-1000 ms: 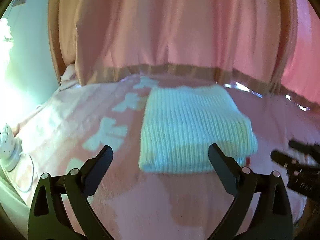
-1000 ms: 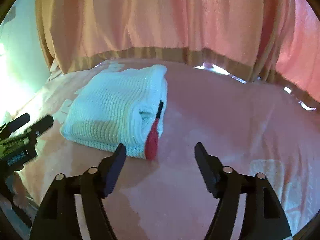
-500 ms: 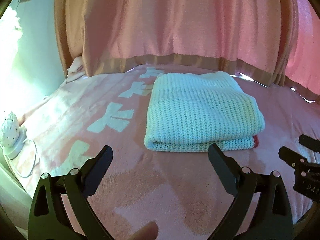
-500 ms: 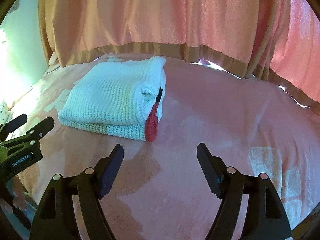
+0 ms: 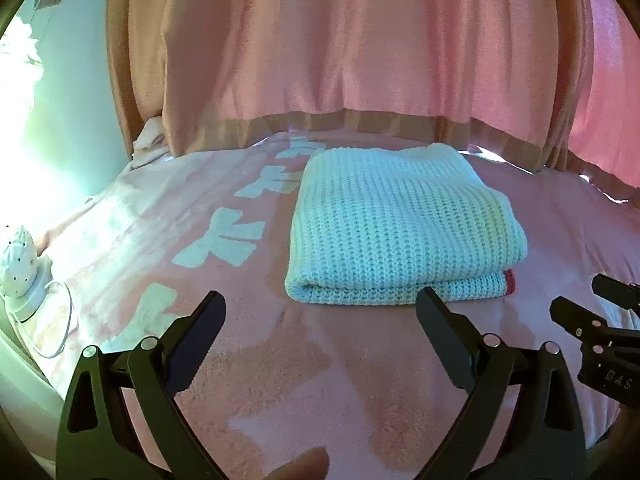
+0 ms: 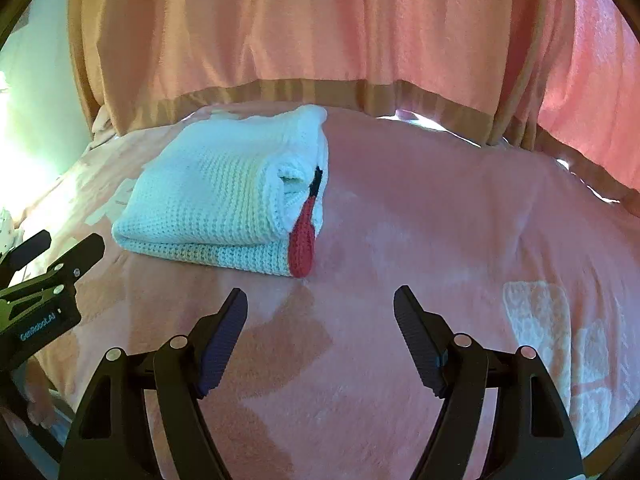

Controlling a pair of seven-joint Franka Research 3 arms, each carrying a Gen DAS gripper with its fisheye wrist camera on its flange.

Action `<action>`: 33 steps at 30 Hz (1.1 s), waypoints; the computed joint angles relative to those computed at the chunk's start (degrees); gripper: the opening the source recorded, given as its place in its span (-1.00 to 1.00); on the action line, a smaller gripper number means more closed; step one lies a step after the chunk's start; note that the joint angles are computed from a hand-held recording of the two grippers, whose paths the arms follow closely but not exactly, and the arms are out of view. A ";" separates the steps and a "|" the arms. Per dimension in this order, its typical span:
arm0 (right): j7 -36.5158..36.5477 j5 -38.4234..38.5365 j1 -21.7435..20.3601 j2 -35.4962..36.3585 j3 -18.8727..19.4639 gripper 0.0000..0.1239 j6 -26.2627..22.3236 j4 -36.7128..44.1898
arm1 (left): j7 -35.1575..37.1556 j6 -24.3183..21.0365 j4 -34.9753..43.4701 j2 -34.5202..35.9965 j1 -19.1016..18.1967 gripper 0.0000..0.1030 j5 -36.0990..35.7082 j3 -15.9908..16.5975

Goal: Fold small clothes

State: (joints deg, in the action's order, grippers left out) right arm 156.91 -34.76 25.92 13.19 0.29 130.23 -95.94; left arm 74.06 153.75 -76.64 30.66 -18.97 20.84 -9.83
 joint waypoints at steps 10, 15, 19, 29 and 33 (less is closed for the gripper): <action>-0.28 1.33 -0.35 -0.03 0.00 0.18 0.86 -0.56 | 0.89 -0.79 0.16 0.14 -0.16 0.81 -0.43 -0.25; -0.30 1.34 -0.23 0.10 -0.03 0.18 0.85 -0.37 | 0.98 -0.88 0.00 0.06 -0.28 0.81 -0.26 -0.18; -0.49 1.55 -0.24 0.19 -0.07 0.18 0.98 -0.31 | 0.48 -0.74 -0.39 -0.17 -0.55 0.81 0.28 0.12; -1.31 1.93 -0.23 0.50 -0.19 0.18 1.40 -0.29 | -0.06 -1.38 -0.39 -0.02 -0.83 0.80 1.24 0.57; -1.35 1.91 -0.07 0.70 -0.26 0.18 1.32 -0.08 | 0.19 -1.99 -0.45 0.05 -0.39 0.80 0.68 0.15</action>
State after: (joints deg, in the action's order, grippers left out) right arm 155.57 -32.85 25.86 13.89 0.04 131.55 -96.02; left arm 74.25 151.76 -77.09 30.71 -19.36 21.52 -9.68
